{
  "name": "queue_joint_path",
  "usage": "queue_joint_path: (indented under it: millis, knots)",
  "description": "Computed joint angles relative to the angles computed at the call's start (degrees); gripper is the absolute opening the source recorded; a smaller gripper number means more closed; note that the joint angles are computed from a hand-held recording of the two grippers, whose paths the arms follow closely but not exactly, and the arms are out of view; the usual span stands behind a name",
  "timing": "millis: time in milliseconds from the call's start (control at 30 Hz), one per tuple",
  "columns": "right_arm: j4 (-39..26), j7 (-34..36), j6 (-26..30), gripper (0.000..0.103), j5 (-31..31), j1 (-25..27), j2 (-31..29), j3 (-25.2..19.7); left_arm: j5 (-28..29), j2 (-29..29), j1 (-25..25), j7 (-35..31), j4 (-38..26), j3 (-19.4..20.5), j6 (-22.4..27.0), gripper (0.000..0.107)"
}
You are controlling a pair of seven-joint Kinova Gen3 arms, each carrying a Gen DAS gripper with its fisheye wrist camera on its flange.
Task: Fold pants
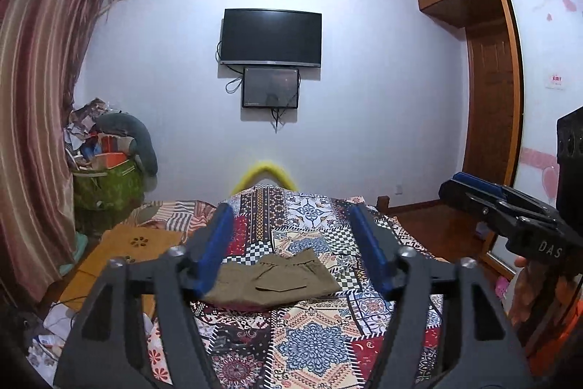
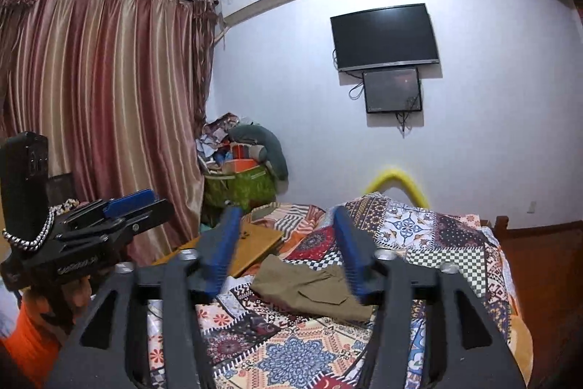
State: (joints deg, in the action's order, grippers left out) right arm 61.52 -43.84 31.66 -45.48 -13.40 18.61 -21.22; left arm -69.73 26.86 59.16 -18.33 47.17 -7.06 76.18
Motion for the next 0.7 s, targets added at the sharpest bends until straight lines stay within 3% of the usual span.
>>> queue_joint_path:
  millis: [100, 167, 233, 467, 700]
  knots:
    - [0.8, -1.2, -0.3, 0.066, 0.5, -0.3, -0.7, 0.7, -0.5, 0.7, 1.0, 0.8, -0.7, -0.4, 1.8, 0.083]
    - [2.1, -1.1, -1.5, 0.080, 0.1, 0.0, -1.4, 0.5, -1.2, 1.4, 1.6, 1.5, -1.3, -1.1, 3.3, 0.090]
    - [3.6, -0.7, -2.9, 0.084, -0.7, 0.3, -2.3, 0.2, -1.6, 2.0, 2.2, 1.7, -2.0, -1.5, 4.5, 0.096]
    - [5.5, -2.6, -5.4, 0.102, 1.0, -0.9, -3.8, 1.0, -1.8, 2.5, 2.9, 2.7, -2.2, -2.0, 5.7, 0.100]
    - [6.8, -4.1, -6.7, 0.102, 3.7, -1.8, -4.7, 1.5, -1.5, 2.1, 2.6, 3.3, -1.3, -1.3, 5.2, 0.100]
